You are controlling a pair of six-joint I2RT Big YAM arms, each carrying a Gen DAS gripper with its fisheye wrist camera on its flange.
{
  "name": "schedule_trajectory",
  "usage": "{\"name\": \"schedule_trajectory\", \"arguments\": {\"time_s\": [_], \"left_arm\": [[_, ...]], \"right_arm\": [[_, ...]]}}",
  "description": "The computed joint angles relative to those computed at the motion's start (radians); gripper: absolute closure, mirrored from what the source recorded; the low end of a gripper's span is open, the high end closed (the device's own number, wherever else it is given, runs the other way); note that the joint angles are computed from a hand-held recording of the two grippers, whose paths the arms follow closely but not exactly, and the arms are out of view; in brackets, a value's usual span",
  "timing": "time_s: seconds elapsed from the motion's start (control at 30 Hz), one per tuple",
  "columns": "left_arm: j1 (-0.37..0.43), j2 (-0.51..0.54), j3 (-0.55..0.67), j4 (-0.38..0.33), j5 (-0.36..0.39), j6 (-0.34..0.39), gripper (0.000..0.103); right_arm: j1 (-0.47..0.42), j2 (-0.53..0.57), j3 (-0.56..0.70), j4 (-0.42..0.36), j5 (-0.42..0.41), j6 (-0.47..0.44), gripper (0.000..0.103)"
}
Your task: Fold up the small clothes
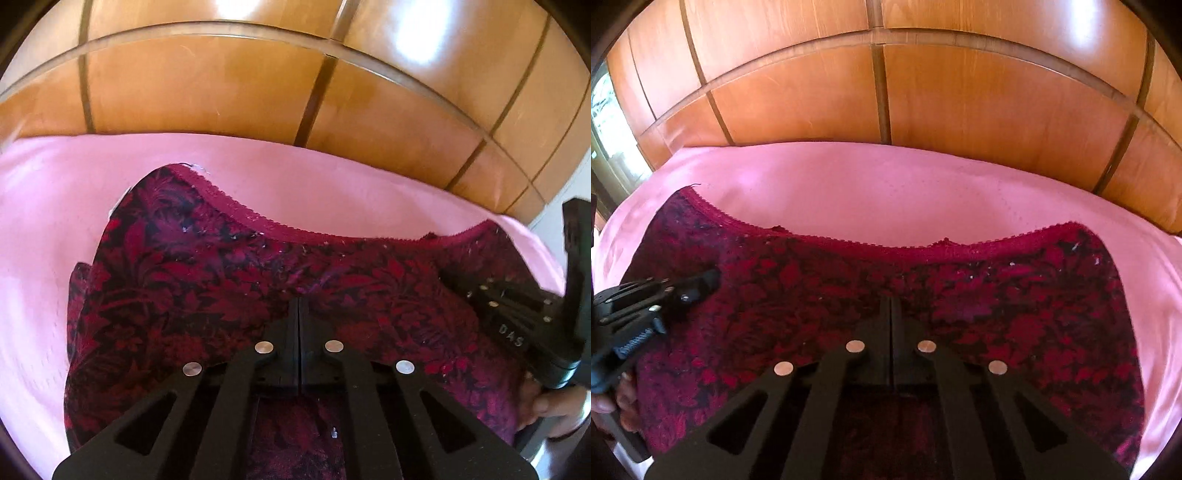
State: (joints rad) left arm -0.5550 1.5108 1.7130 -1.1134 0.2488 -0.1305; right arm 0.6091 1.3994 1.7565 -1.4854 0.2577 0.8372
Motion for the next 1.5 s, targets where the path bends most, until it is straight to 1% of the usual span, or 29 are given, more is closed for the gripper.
{"name": "schedule_trajectory", "arguments": {"time_s": [0.1,0.13,0.2,0.27,0.3,0.33,0.4,0.43,0.47,0.5,0.53,0.6,0.67,0.7,0.73,0.77,0.8,0.83,0.9,0.93,1.0,1.1,1.17,1.2,1.23,1.27,1.3,1.33,1.5], "left_arm": [[0.017,-0.046,-0.028,0.014,0.023,-0.025,0.102],[0.016,-0.065,-0.039,0.020,0.011,-0.036,0.102],[0.016,-0.104,-0.069,0.038,-0.008,-0.051,0.102],[0.030,-0.157,-0.114,0.060,-0.013,-0.060,0.102],[0.041,-0.183,-0.141,0.072,-0.009,-0.064,0.102],[0.053,-0.206,-0.166,0.084,0.002,-0.073,0.102],[0.066,-0.245,-0.206,0.091,0.012,-0.075,0.102],[0.070,-0.277,-0.238,0.098,-0.008,-0.066,0.102],[0.095,-0.308,-0.261,0.088,-0.002,-0.049,0.102],[0.104,-0.327,-0.281,0.089,-0.001,-0.050,0.102],[0.122,-0.349,-0.304,0.087,0.016,-0.065,0.102],[0.145,-0.385,-0.339,0.089,0.035,-0.092,0.102],[0.157,-0.428,-0.375,0.101,0.036,-0.108,0.102],[0.155,-0.440,-0.383,0.100,0.033,-0.113,0.102],[0.148,-0.450,-0.391,0.082,0.015,-0.098,0.102],[0.126,-0.446,-0.390,0.067,-0.031,-0.080,0.102],[0.112,-0.446,-0.395,0.061,-0.070,-0.066,0.102],[0.102,-0.440,-0.400,0.052,-0.087,-0.069,0.102],[0.090,-0.432,-0.396,0.038,-0.117,-0.072,0.102],[0.083,-0.436,-0.392,0.034,-0.132,-0.084,0.102],[0.079,-0.449,-0.385,0.031,-0.124,-0.097,0.102],[0.061,-0.478,-0.376,0.030,-0.145,-0.093,0.102],[0.051,-0.500,-0.378,0.033,-0.166,-0.090,0.102],[0.044,-0.510,-0.379,0.032,-0.182,-0.089,0.098],[0.042,-0.519,-0.382,0.033,-0.191,-0.091,0.075],[0.044,-0.526,-0.384,0.038,-0.189,-0.095,0.062],[0.050,-0.535,-0.390,0.052,-0.181,-0.102,0.053],[0.053,-0.546,-0.395,0.065,-0.181,-0.106,0.053],[0.065,-0.547,-0.383,0.067,-0.176,-0.089,0.053]], "right_arm": [[0.001,-0.023,-0.021,0.023,-0.002,0.014,0.102],[0.004,-0.036,-0.035,0.038,0.001,0.016,0.100],[0.014,-0.060,-0.043,0.041,0.013,0.035,0.090],[0.032,-0.090,-0.049,0.046,0.035,0.070,0.052],[0.050,-0.105,-0.049,0.051,0.061,0.089,0.048],[0.074,-0.118,-0.044,0.046,0.089,0.102,0.047],[0.112,-0.148,-0.053,0.040,0.108,0.122,0.048],[0.135,-0.169,-0.064,0.032,0.119,0.143,0.048],[0.160,-0.191,-0.077,0.016,0.137,0.171,0.048],[0.179,-0.206,-0.086,0.004,0.155,0.199,0.048],[0.198,-0.228,-0.100,-0.009,0.172,0.233,0.048],[0.240,-0.274,-0.129,-0.052,0.221,0.331,0.048],[0.277,-0.324,-0.163,-0.109,0.265,0.443,0.048],[0.281,-0.341,-0.177,-0.117,0.263,0.476,0.048],[0.284,-0.366,-0.210,-0.116,0.253,0.513,0.049],[0.276,-0.391,-0.246,-0.102,0.228,0.538,0.051],[0.263,-0.433,-0.310,-0.039,0.198,0.554,0.051],[0.258,-0.465,-0.353,0.006,0.198,0.559,0.051],[0.258,-0.493,-0.394,0.051,0.215,0.577,0.051],[0.261,-0.493,-0.394,0.051,0.221,0.592,0.051],[0.274,-0.483,-0.376,0.026,0.233,0.605,0.050],[0.283,-0.481,-0.368,0.007,0.237,0.607,0.050],[0.287,-0.483,-0.365,0.000,0.238,0.625,0.049],[0.289,-0.478,-0.362,0.000,0.240,0.631,0.048],[0.290,-0.476,-0.361,0.001,0.242,0.634,0.044],[0.285,-0.467,-0.358,0.013,0.238,0.626,0.041],[0.286,-0.457,-0.349,0.007,0.240,0.619,0.040],[0.289,-0.444,-0.338,-0.008,0.244,0.616,0.038],[0.295,-0.407,-0.308,-0.041,0.250,0.614,0.034]]}}
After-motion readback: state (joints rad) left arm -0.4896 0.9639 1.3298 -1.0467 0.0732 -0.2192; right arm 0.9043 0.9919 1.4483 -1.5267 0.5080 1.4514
